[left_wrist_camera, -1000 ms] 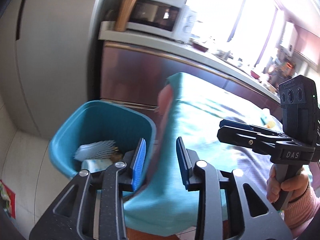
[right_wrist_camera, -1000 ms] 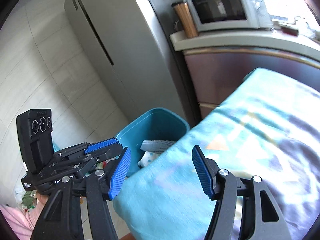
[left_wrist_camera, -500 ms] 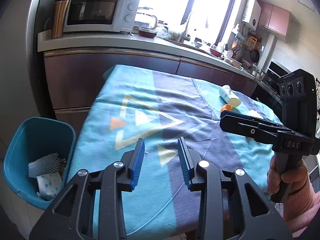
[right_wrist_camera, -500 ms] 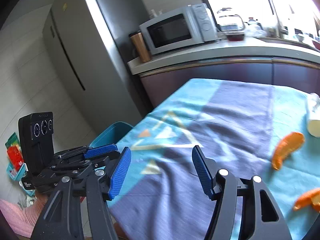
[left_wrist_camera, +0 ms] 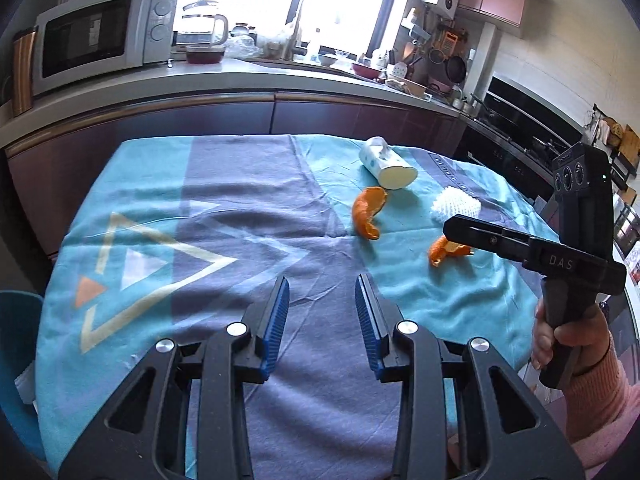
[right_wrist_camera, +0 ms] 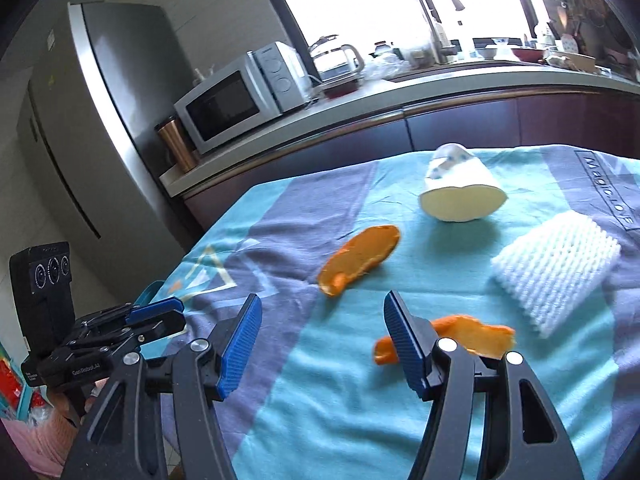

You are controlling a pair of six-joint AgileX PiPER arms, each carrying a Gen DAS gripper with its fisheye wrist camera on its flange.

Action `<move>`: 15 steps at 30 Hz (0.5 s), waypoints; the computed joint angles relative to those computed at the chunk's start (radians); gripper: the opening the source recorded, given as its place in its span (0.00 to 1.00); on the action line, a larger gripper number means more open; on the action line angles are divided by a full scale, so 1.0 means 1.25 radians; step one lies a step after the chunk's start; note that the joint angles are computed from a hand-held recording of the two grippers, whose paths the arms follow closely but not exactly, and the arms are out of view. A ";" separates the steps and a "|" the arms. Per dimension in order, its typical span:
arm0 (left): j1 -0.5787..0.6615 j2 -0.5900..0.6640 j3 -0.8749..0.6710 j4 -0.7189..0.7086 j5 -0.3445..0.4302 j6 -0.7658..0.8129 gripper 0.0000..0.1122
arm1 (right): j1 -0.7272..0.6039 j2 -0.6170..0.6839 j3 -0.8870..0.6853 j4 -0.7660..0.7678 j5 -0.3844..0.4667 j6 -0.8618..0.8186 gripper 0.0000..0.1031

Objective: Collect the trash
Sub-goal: 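Close the left tool on an orange peel while the right closes on a foam net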

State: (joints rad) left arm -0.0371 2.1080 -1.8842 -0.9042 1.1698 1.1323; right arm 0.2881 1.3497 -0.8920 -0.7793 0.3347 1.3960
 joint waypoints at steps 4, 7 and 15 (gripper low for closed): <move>-0.054 -0.015 0.024 0.003 0.004 0.014 0.31 | -0.047 -0.064 0.070 -0.037 0.015 0.058 0.59; -0.100 -0.029 0.050 0.010 -0.007 0.025 0.31 | -0.089 -0.104 0.115 -0.055 0.022 0.088 0.59; -0.213 -0.016 0.040 0.052 -0.021 0.002 0.35 | -0.244 -0.165 0.205 0.107 -0.039 -0.059 0.59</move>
State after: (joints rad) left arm -0.3029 2.0884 -1.8347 -0.8389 1.1435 1.1348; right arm -0.0169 1.1440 -0.6360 -0.6454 0.2854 1.3227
